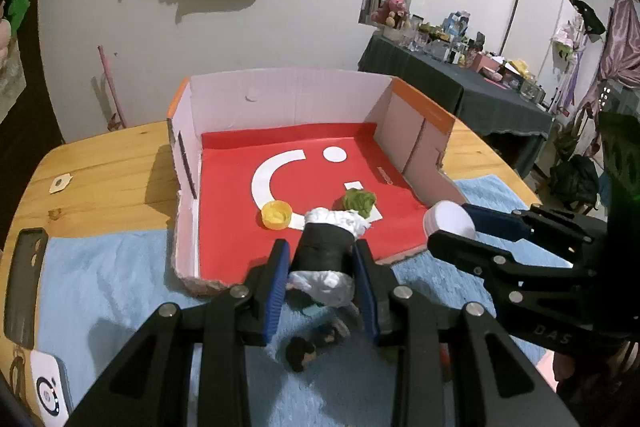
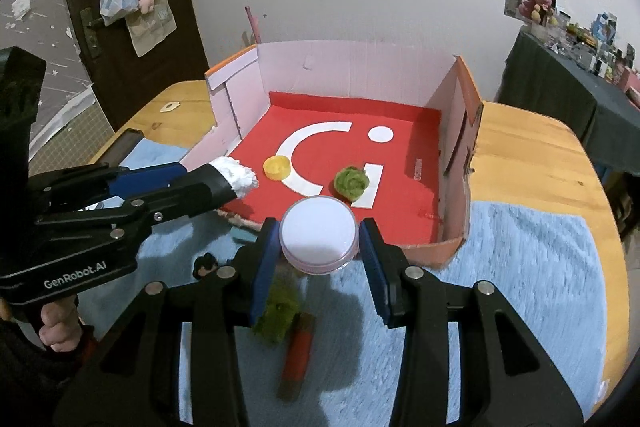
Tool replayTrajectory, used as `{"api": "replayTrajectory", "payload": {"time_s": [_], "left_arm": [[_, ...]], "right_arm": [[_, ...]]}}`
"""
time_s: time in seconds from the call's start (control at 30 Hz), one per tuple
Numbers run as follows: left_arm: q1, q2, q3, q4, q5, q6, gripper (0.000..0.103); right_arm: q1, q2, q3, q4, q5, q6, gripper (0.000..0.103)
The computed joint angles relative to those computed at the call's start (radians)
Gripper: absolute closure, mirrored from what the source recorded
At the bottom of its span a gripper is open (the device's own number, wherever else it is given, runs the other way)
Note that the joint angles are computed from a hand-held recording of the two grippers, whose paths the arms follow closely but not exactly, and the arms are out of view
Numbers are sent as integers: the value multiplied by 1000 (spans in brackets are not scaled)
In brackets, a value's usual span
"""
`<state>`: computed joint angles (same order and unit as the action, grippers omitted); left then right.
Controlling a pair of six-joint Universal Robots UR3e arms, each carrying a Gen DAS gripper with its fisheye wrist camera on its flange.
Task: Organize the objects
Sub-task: 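Carry the black-and-white roll and white container into the box with both tools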
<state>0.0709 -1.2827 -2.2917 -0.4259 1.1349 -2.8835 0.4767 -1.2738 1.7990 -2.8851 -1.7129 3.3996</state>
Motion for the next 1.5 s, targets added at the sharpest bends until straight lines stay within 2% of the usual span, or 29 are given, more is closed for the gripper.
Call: {"api": "replayTrajectory", "payload": {"time_s": [0.47, 0.93, 1.5], "left_arm": [[-47, -216, 155, -2, 48, -20, 69], [-72, -370, 271, -81, 92, -5, 69], [-83, -443, 316, -61, 112, -36, 69]], "right_arm": [[-86, 85, -144, 130, 93, -46, 64], [-126, 227, -322, 308, 146, -92, 64], [-145, 289, -371, 325, 157, -80, 64]]}}
